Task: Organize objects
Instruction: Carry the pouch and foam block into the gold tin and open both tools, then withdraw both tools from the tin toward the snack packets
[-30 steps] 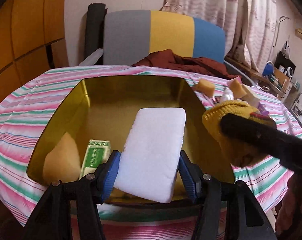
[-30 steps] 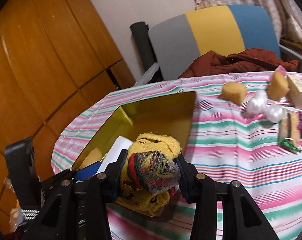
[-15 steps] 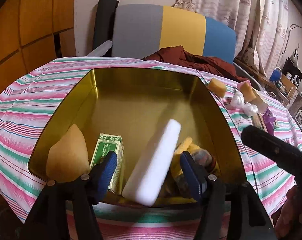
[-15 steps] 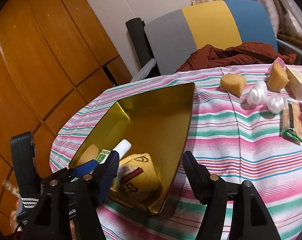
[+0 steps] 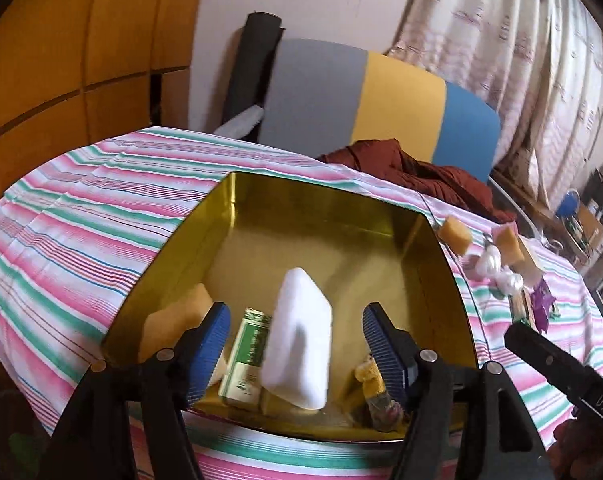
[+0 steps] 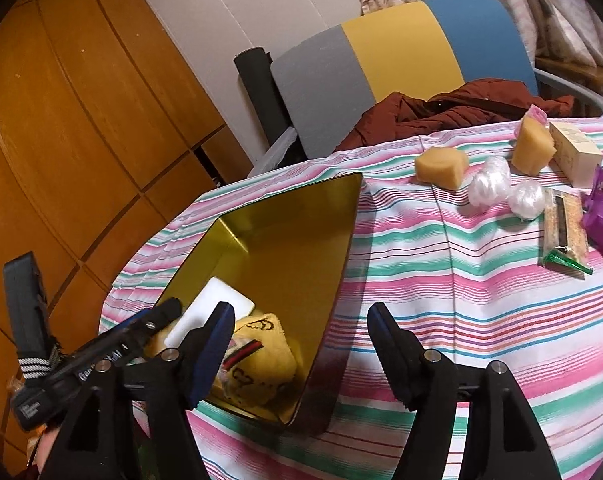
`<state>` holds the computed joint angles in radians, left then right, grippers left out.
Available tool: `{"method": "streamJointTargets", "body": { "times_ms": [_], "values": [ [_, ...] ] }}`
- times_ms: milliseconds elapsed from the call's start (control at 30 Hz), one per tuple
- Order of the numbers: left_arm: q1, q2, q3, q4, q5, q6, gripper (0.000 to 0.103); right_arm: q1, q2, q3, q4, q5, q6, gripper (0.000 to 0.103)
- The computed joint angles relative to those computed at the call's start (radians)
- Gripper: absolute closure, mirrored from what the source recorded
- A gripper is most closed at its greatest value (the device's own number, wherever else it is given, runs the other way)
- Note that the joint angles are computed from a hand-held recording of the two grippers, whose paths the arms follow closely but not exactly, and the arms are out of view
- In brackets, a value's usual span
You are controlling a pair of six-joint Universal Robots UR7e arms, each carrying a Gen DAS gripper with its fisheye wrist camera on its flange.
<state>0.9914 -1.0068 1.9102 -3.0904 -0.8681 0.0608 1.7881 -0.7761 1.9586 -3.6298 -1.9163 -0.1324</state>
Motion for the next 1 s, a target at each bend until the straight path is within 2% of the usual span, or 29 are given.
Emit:
{"method": "streamJointTargets", "body": {
  "times_ms": [100, 200, 400, 633, 667, 800, 1000],
  "values": [
    [0.0, 0.002, -0.003, -0.009, 0.009, -0.001, 0.033, -0.006, -0.005, 0.008, -0.007, 0.002, 0.008, 0.033],
    [0.004, 0.01, -0.016, 0.035, -0.007, -0.003, 0.033, -0.009, -0.008, 0.012, -0.012, -0.001, 0.014, 0.033],
    [0.024, 0.018, -0.041, 0.129, -0.133, -0.013, 0.033, -0.015, -0.018, 0.024, -0.029, -0.002, 0.021, 0.032],
    [0.043, 0.057, -0.12, 0.288, -0.193, -0.103, 0.033, -0.025, -0.032, 0.041, -0.05, -0.004, 0.036, 0.031],
    [0.041, 0.058, -0.118, 0.277, -0.19, -0.103, 0.033, -0.027, -0.034, 0.044, -0.053, -0.002, 0.038, 0.031],
    [0.001, 0.051, -0.07, 0.143, -0.08, -0.056, 0.033, -0.033, -0.045, 0.055, -0.072, -0.009, 0.037, 0.03],
    [-0.034, 0.038, -0.038, 0.089, -0.057, -0.021, 0.033, -0.053, -0.061, 0.073, -0.085, -0.04, 0.061, 0.028]
  ]
}}
